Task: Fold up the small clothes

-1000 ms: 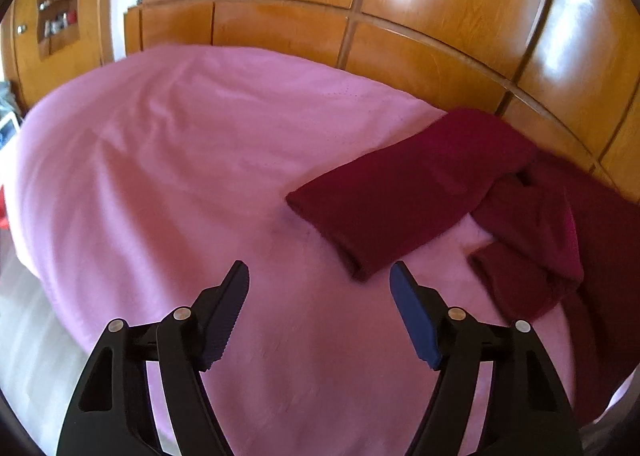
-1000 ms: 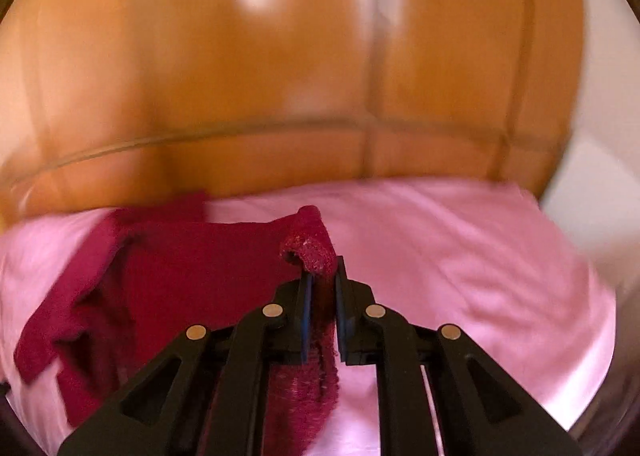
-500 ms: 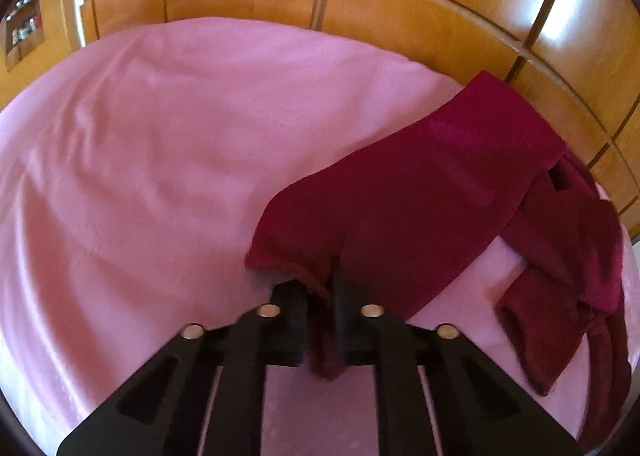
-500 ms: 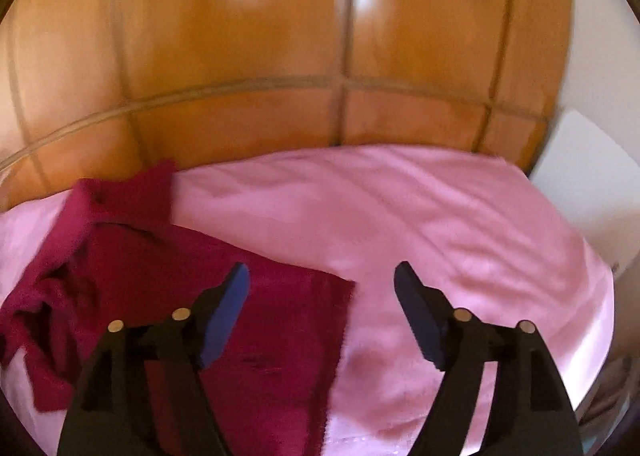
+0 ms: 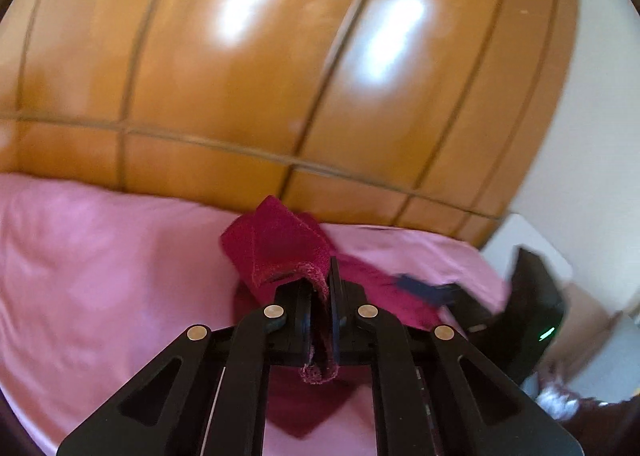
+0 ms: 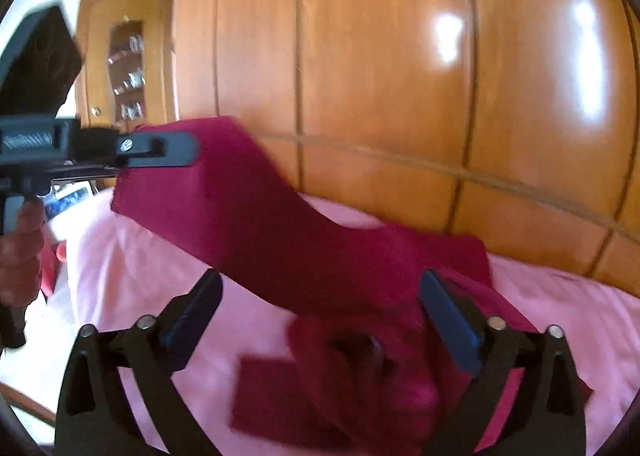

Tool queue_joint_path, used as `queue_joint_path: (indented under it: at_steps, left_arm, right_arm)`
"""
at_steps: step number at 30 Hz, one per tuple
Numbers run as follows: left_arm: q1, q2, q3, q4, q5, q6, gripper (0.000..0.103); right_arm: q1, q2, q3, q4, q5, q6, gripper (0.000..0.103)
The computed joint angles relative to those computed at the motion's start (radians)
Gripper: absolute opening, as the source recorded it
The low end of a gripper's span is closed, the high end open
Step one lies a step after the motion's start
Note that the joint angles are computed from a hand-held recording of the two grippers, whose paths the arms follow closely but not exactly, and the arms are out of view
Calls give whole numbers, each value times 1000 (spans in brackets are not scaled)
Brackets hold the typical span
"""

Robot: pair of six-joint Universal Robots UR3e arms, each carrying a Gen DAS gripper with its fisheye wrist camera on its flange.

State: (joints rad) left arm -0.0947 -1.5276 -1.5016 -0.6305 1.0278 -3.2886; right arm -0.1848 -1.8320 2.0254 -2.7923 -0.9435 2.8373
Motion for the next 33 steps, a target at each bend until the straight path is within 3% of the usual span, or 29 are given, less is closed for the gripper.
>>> queue_joint_path:
  at_steps: [3, 4, 5, 6, 7, 8, 11, 12, 13, 14, 15, 19, 25, 27, 29, 31, 32, 33]
  left_arm:
    - [-6, -7, 41, -25, -47, -3, 6]
    - [-7, -19, 64, -37, -70, -15, 6]
    - [-24, -73, 105, -19, -64, -4, 6]
    - [-41, -84, 125, -17, -41, -1, 6]
    - [-49, -88, 133, -17, -25, 6, 6]
    - [-58, -100, 146, -18, -17, 10, 6]
    - [-85, -94, 119, 17, 33, -10, 7]
    - [-80, -93, 99, 33, 40, -20, 23]
    - [-81, -88, 72, 48, 68, -39, 50]
    - [-90, -89, 45, 77, 115, -64, 67]
    - [-93, -84, -8, 123, 155, -84, 68]
    - [-80, -83, -128, 104, 152, -72, 68]
    - [-146, -150, -230, 66, 149, -71, 68]
    - [-181, -181, -232, 45, 132, -86, 68]
    - [-227, -236, -187, 24, 163, -96, 70]
    - [-283, -301, -106, -11, 272, -95, 70]
    - [-320, -343, -51, -43, 362, -100, 67]
    - [-333, -368, -21, -63, 396, -103, 55]
  right_arm:
    - [66, 102, -47, -108, -29, 92, 100]
    - [91, 134, -67, -134, -55, 112, 92]
    - [114, 173, -107, -128, -83, 121, 61]
    - [123, 200, -147, -91, -91, 118, 39]
    - [126, 226, -206, -16, -105, 116, 8]
    - [112, 248, -251, 23, -109, 138, 5]
    - [11, 253, -316, 65, -75, 176, 4]
    - [-29, 255, -342, 92, -63, 177, 4]
    - [-79, 271, -390, 129, -70, 182, 4]
    - [-131, 289, -435, 167, -70, 183, 4]
    - [-169, 306, -473, 198, -75, 184, 4]
    - [-337, 460, -719, 342, -171, 223, 4]
    - [-459, 735, -1073, 440, -461, 282, 5]
    - [-481, 796, -1133, 473, -521, 280, 14]
    - [-502, 809, -1097, 447, -551, 282, 58]
    - [-552, 738, -949, 390, -493, 275, 78]
    - [-566, 704, -862, 344, -477, 260, 79]
    - [-578, 676, -800, 322, -456, 237, 81]
